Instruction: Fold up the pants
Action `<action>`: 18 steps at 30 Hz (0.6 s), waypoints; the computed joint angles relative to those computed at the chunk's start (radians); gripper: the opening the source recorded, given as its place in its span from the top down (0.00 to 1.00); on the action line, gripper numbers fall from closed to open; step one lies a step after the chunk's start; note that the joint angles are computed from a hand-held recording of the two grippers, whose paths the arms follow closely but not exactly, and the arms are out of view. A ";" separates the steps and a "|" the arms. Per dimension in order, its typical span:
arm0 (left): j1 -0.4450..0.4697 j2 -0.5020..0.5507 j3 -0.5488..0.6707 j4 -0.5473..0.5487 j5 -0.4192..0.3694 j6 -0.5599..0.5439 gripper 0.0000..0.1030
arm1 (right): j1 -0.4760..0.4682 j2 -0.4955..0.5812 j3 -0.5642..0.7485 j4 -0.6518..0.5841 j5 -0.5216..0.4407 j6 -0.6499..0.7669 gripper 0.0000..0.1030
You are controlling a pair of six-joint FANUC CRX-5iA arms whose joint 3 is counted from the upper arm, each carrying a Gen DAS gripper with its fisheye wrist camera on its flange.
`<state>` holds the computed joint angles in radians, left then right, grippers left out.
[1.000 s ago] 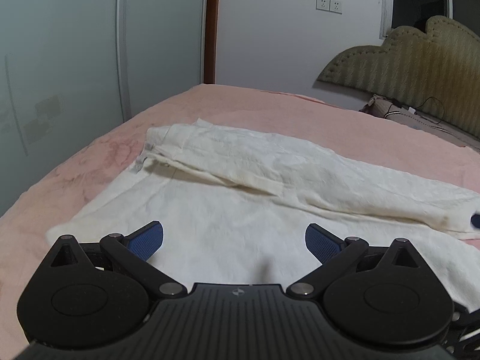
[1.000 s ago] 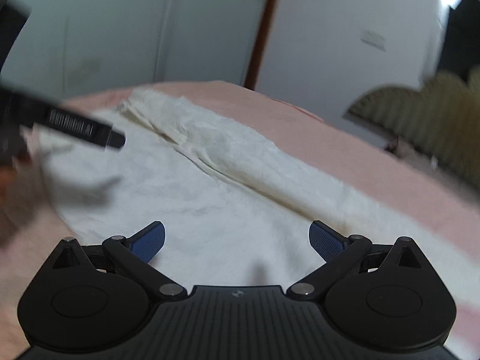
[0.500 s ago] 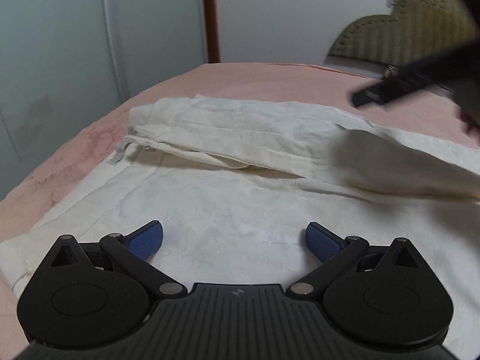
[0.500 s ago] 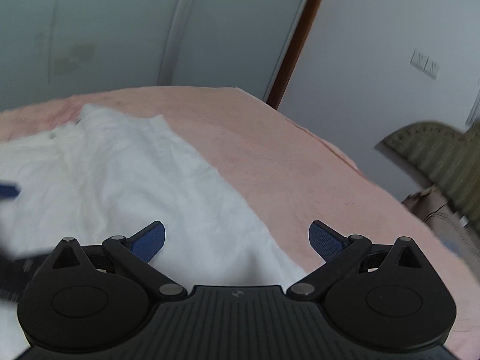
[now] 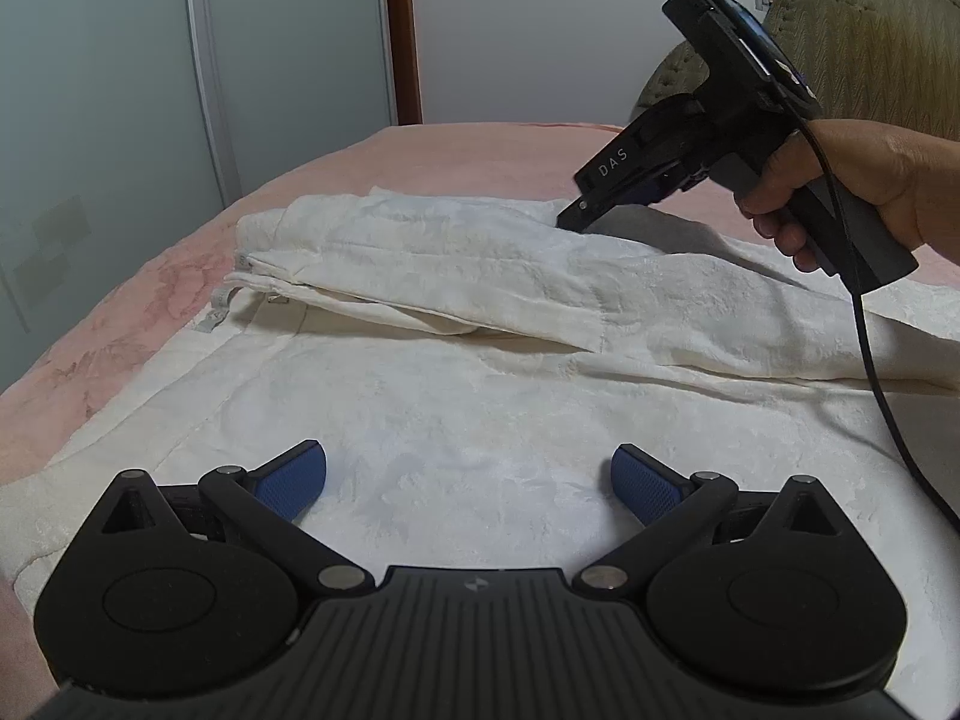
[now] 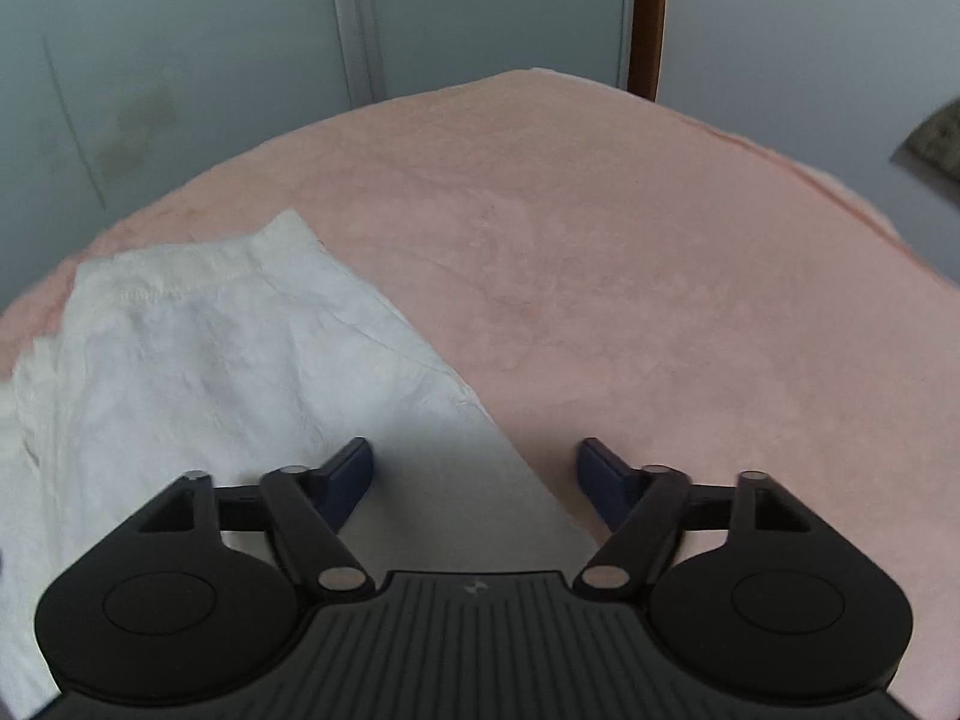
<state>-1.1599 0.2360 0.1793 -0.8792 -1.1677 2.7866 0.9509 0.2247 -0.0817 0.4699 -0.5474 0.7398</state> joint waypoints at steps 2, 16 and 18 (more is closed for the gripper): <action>0.001 -0.005 -0.005 0.001 0.006 0.006 0.00 | 0.014 -0.007 -0.042 0.123 0.007 -0.095 0.72; 0.305 -0.293 -0.245 0.244 0.390 0.191 0.01 | 0.262 -0.082 -0.344 1.041 -0.283 -0.320 0.88; 0.403 -0.334 -0.317 0.378 0.571 0.130 0.01 | 0.302 -0.094 -0.379 1.078 -0.303 -0.324 0.88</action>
<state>-0.7567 -0.0982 -0.1382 -0.5009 -0.5971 2.9165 1.2529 0.1312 -0.4611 1.5480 -0.8503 0.4158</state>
